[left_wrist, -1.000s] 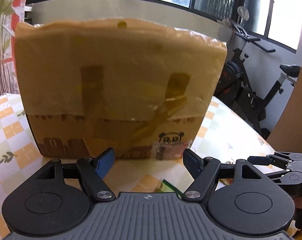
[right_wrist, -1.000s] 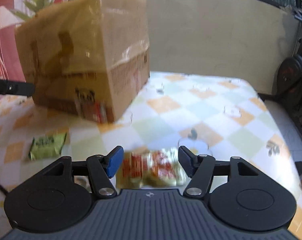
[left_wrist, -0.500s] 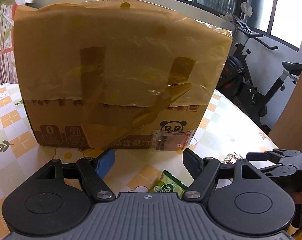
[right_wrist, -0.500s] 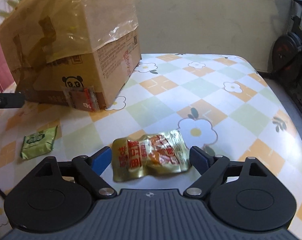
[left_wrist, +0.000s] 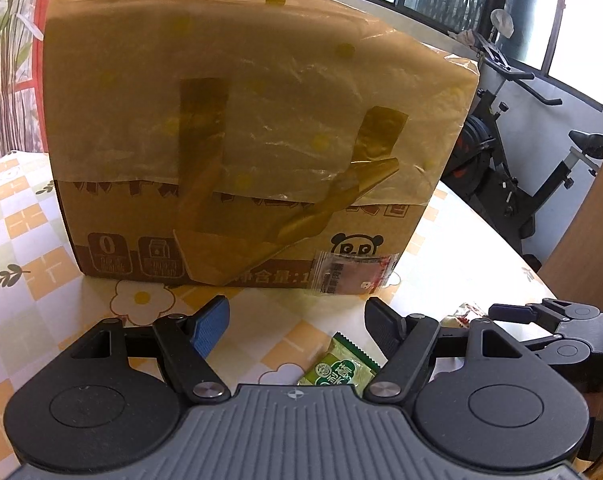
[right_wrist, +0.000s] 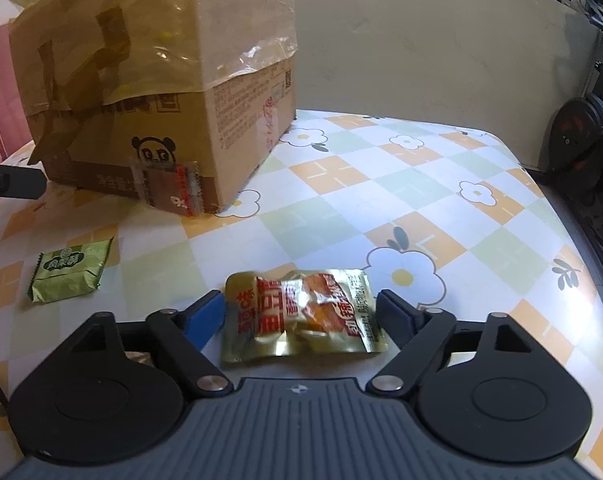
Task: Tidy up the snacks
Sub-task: 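Grasp the gold candy packet with the right tool while the left tool grasps the clear packet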
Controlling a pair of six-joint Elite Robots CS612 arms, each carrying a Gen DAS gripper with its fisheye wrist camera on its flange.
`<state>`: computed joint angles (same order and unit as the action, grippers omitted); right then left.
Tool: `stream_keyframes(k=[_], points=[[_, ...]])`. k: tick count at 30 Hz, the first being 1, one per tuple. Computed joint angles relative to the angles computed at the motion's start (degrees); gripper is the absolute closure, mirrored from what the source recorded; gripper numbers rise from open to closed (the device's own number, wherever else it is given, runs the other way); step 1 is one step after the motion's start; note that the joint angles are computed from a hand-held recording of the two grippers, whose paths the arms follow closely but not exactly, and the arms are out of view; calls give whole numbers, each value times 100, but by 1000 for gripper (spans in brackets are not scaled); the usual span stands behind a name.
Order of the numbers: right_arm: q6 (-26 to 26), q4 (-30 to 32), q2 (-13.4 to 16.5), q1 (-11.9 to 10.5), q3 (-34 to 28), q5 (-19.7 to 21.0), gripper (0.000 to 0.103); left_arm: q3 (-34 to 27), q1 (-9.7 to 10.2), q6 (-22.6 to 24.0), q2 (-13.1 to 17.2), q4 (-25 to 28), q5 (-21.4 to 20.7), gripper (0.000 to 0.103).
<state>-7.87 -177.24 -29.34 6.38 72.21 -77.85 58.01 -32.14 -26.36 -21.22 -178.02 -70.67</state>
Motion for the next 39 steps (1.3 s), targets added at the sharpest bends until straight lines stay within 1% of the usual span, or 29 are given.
stream_keyframes(k=[6,8,11,14,19,22,25,27,31,33,36,37,39], points=[[114,-162,-12,1,64,-5,33,-12,0,-8,7,18,-3,27],[129,-207,-20,-5,88,10,41,-7,-1,-11,4,15,1,27],[117,-239,-33,-20,113,149,50,-21,1,-11,14,30,-4,27],[66,-277,-32,-15,118,224,55,-84,6,43,46,68,-64,27],[199,-445,19,-25,73,348,56,-351,12,365,171,117,-314,28],[273,-514,45,-35,61,393,57,-662,19,529,317,265,-501,28],[326,-542,53,-49,69,461,57,-1070,0,604,514,529,-455,27],[359,-581,55,-56,84,501,57,-1351,4,503,644,771,-436,27],[520,-664,64,-85,104,601,57,-1942,22,136,912,1283,-435,25],[611,-685,77,-105,94,655,57,-2252,4,109,1057,1542,-285,23],[688,-708,89,-129,91,751,57,-2686,-43,102,1259,1950,19,18],[697,-710,91,-137,91,795,57,-2777,-53,38,1299,2035,42,15],[686,-710,94,-151,96,880,57,-2916,-84,-27,1362,2146,99,15]])
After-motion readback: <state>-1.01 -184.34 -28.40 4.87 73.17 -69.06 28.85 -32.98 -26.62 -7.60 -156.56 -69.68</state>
